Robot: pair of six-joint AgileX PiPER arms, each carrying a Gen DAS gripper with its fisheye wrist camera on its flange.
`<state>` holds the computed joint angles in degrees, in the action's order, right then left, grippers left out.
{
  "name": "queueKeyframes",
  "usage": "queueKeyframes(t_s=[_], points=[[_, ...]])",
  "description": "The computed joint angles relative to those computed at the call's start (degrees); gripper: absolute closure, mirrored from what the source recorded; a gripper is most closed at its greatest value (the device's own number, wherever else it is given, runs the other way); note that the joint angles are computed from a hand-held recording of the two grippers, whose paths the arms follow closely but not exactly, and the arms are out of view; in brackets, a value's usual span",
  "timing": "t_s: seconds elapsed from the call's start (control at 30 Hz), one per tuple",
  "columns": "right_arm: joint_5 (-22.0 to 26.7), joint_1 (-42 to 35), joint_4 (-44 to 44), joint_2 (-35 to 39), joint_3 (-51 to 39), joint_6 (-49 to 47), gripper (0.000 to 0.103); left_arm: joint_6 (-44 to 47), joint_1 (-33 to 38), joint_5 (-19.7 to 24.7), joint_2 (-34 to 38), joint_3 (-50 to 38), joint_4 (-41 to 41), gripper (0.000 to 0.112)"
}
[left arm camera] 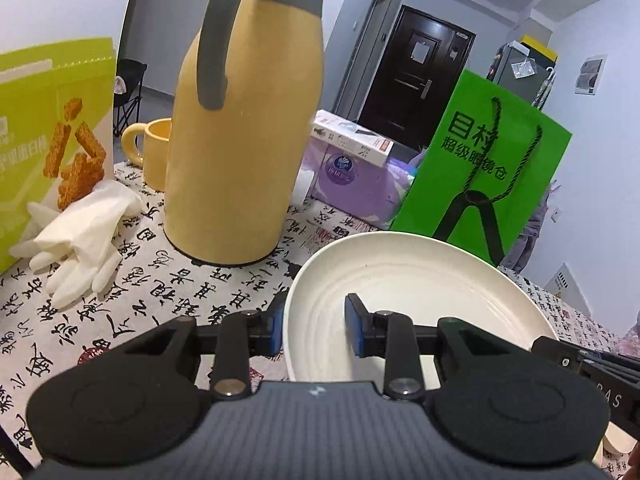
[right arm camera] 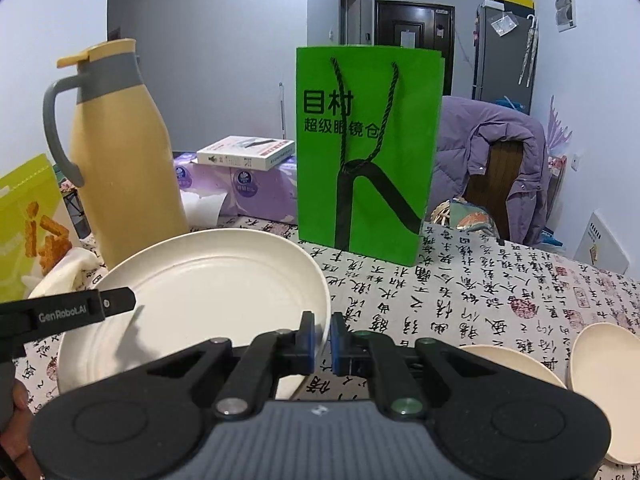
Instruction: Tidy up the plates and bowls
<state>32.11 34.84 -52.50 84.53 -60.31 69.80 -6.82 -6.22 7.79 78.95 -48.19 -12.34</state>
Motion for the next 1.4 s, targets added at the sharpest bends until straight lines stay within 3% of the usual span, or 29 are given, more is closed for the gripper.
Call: queueKeyframes(t_s=[0.13, 0.23, 0.57, 1.4], points=[[0.7, 0.9, -1.1, -1.9, 1.3, 2.0, 0.095, 3.6, 0.2, 1.3, -1.8, 0.4, -3.7, 0.082], [1.4, 2.0, -2.1, -3.3, 2.2, 3.7, 0.095, 2.3, 0.2, 2.0, -3.3, 1.1, -2.1, 0.082], [7.5, 8.6, -7.7, -7.6, 4.5, 9.8, 0.095, 4.4, 1.1, 4.4, -8.7, 3.3, -4.0, 0.082], [27.8, 29.0, -12.0, -20.0, 11.0, 20.6, 0.095, -18.7, -6.2, 14.8, -26.7, 7.5, 18.9, 0.082]])
